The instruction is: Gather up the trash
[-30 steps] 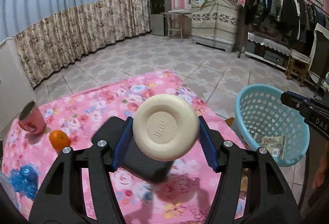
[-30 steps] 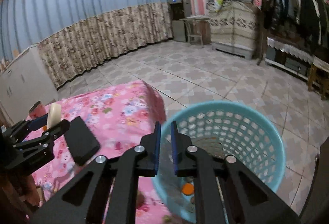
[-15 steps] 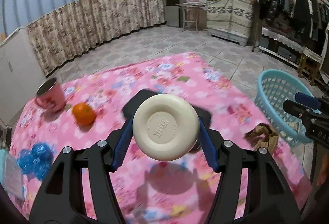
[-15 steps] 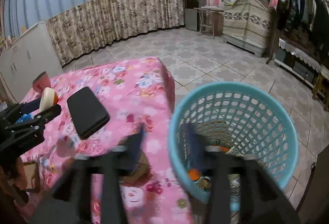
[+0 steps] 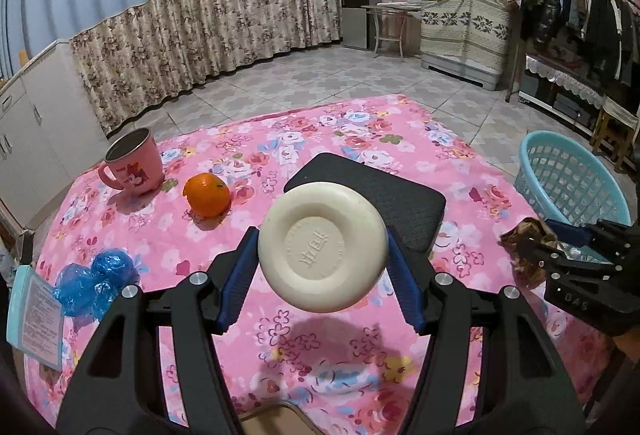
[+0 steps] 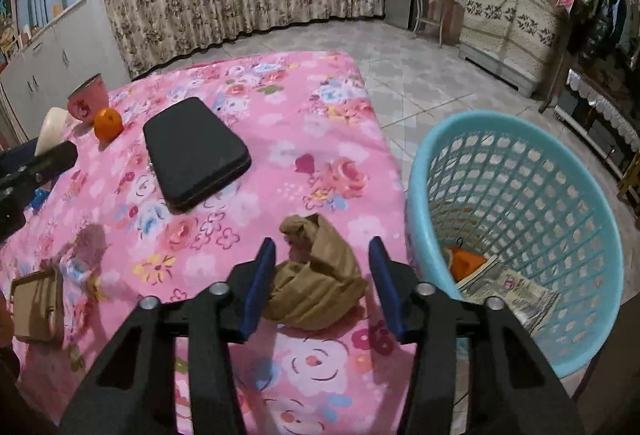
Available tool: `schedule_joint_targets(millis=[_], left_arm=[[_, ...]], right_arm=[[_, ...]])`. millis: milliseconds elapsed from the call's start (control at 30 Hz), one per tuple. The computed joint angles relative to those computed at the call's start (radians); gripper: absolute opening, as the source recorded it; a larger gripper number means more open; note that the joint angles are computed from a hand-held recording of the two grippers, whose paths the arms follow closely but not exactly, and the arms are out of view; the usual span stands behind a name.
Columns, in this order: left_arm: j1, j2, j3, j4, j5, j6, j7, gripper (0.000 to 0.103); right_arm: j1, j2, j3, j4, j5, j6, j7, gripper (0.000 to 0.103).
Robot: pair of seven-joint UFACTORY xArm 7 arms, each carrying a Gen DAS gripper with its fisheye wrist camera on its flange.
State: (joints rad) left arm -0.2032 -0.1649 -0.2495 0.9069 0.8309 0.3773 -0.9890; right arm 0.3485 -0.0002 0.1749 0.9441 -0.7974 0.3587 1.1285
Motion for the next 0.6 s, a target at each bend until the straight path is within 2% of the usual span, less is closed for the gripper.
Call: schedule_joint_targets(millis=[33, 133, 267, 433, 600], left_arm=[[0.000, 0.002, -0.003, 0.004, 0.005, 0.002, -0.003, 0.061], [-0.012, 0.021, -0.012, 0.030, 0.013, 0.016, -0.015, 0.061], [-0.041, 0.055, -0.017, 0.072, 0.036, 0.031, -0.033, 0.061], [-0.108, 0.132, -0.010, 0.164, 0.075, 0.050, -0.046, 0.061], [-0.200, 0.219, 0.014, 0.273, 0.096, 0.061, -0.050, 0.061]], right_arm=[[-0.001, -0.005, -0.001, -0.002, 0.000, -0.007, -0.006, 0.035], [-0.011, -0.021, -0.003, -0.017, 0.013, -0.042, -0.015, 0.034], [-0.046, -0.087, 0.007, -0.047, -0.069, -0.062, 0.055, 0.034], [-0.138, -0.203, 0.048, -0.099, -0.148, -0.029, 0.129, 0.034], [-0.248, -0.305, 0.068, -0.167, -0.155, -0.020, 0.157, 0.034]])
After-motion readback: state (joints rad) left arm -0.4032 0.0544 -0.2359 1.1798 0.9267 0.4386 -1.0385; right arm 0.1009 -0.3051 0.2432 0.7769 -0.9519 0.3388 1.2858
